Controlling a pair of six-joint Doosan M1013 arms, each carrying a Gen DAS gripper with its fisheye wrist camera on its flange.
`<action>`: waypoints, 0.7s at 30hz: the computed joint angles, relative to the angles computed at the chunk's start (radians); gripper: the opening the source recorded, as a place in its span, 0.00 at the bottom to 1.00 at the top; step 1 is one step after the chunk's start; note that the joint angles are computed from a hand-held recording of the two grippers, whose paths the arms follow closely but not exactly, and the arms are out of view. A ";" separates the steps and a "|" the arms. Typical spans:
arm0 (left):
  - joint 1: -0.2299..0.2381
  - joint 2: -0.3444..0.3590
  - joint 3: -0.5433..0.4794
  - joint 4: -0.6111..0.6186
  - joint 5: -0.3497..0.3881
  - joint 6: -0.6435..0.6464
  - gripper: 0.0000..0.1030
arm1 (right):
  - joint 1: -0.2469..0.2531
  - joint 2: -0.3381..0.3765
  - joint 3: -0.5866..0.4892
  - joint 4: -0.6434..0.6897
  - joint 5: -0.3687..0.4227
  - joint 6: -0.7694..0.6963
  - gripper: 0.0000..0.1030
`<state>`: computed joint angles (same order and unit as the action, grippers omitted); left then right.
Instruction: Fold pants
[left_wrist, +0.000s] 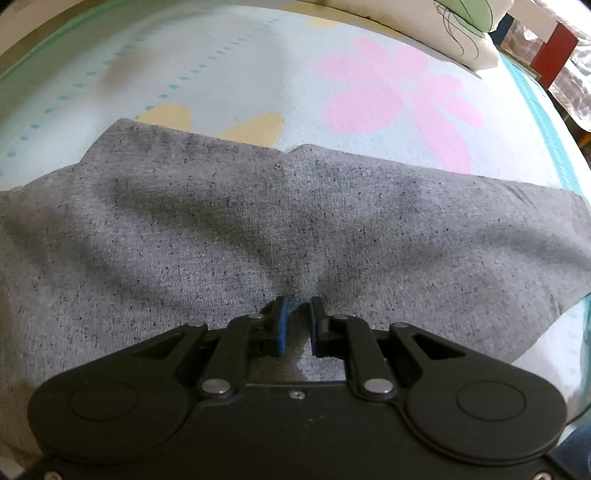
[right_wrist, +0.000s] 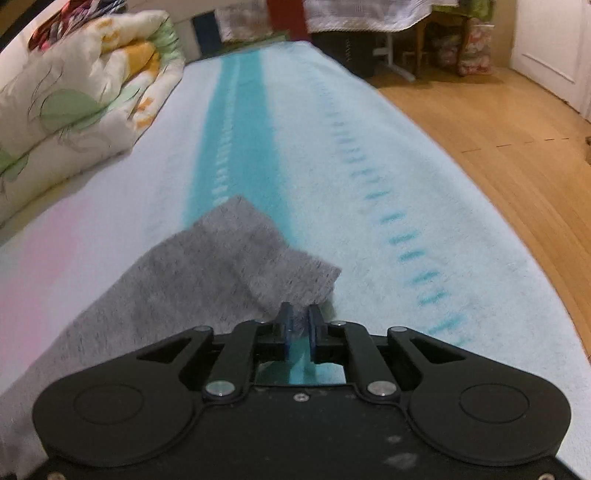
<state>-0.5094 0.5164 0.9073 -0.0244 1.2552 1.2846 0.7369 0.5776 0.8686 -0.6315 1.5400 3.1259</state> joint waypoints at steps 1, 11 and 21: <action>0.000 0.000 -0.001 -0.001 0.000 0.003 0.19 | 0.004 0.009 -0.019 -0.023 0.024 0.002 0.20; -0.008 -0.027 0.040 -0.013 0.007 0.033 0.19 | 0.033 0.094 -0.169 -0.101 0.021 -0.218 0.21; 0.024 0.000 -0.039 -0.138 0.195 0.151 0.19 | 0.027 0.210 -0.384 0.090 0.182 -0.372 0.21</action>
<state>-0.4858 0.5164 0.8684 -0.1621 1.4506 1.4353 0.7637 0.7872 0.4850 -0.5413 1.7215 2.7536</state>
